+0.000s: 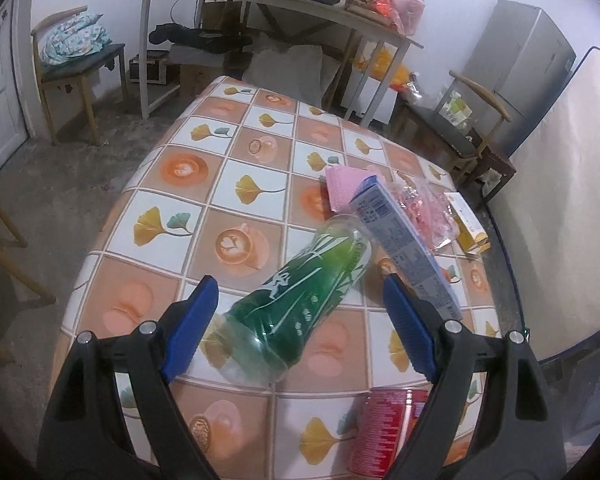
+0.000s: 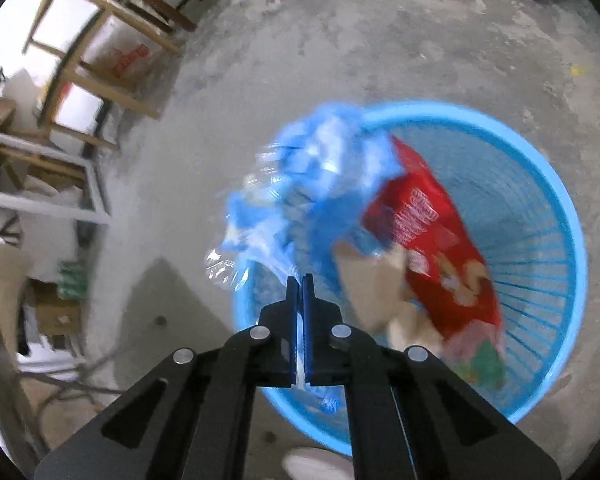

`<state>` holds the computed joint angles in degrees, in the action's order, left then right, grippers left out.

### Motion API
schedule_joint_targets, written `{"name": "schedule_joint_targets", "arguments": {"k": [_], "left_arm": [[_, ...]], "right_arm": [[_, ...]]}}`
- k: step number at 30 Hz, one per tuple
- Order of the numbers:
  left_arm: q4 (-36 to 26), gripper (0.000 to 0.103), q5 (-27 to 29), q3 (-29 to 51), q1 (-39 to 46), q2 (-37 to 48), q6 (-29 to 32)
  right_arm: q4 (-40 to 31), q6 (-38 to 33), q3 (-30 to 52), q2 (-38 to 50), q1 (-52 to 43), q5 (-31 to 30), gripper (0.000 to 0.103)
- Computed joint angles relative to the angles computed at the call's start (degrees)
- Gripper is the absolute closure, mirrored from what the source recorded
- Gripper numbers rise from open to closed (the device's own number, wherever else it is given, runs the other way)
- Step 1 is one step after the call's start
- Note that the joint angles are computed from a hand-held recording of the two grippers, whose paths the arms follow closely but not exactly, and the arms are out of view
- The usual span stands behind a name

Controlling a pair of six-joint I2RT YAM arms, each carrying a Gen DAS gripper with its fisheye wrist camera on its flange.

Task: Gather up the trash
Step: 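Move the left tool to the red can while the right tool approaches the toothpaste box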

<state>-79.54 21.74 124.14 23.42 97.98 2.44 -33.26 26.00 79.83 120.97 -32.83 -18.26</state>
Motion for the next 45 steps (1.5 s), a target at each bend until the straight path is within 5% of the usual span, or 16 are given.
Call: {"name": "schedule_joint_targets", "arguments": {"k": [5,14,19,20,22,24,37,42,45], "left_arm": [[-1.00,0.023,0.07,1.02,0.64,1.42,-0.33],[-1.54,0.023,-1.91,1.60,1.08,2.02,-0.28],[-2.09,0.023,-1.98,1.88,1.76,2.07,-0.06],[-2.15,0.023,-1.71,1.93,2.00,2.01,-0.01],[-2.04,0.023,-1.20,1.81,2.11,1.94,-0.21],[-1.95,0.023,0.23,1.42,2.77,1.48,-0.17],[-2.85,0.023,12.12,-5.62,9.70,-7.14,4.50],[-3.91,0.019,15.89,-9.72,13.00,-11.60,8.31],[-3.77,0.019,16.33,-13.00,13.56,-14.61,10.22]], "right_arm": [[-4.23,-4.42,1.28,7.07,0.73,2.97,0.101],[-19.62,-8.80,21.34,27.31,4.76,6.66,0.101],[-24.74,-10.38,26.90,31.17,4.27,4.01,0.094],[-24.10,-10.91,25.44,29.46,3.86,3.10,0.089],[-21.95,-11.70,20.70,24.29,2.61,1.14,0.061],[-20.64,-12.93,16.73,19.57,1.40,-0.02,0.055],[-23.43,-22.22,-8.74,-27.67,-7.20,-11.39,0.046],[-32.22,-23.63,-8.00,-45.24,-2.24,-18.40,0.033],[-32.09,-18.11,-5.25,-49.84,5.88,-21.25,0.031]]}}
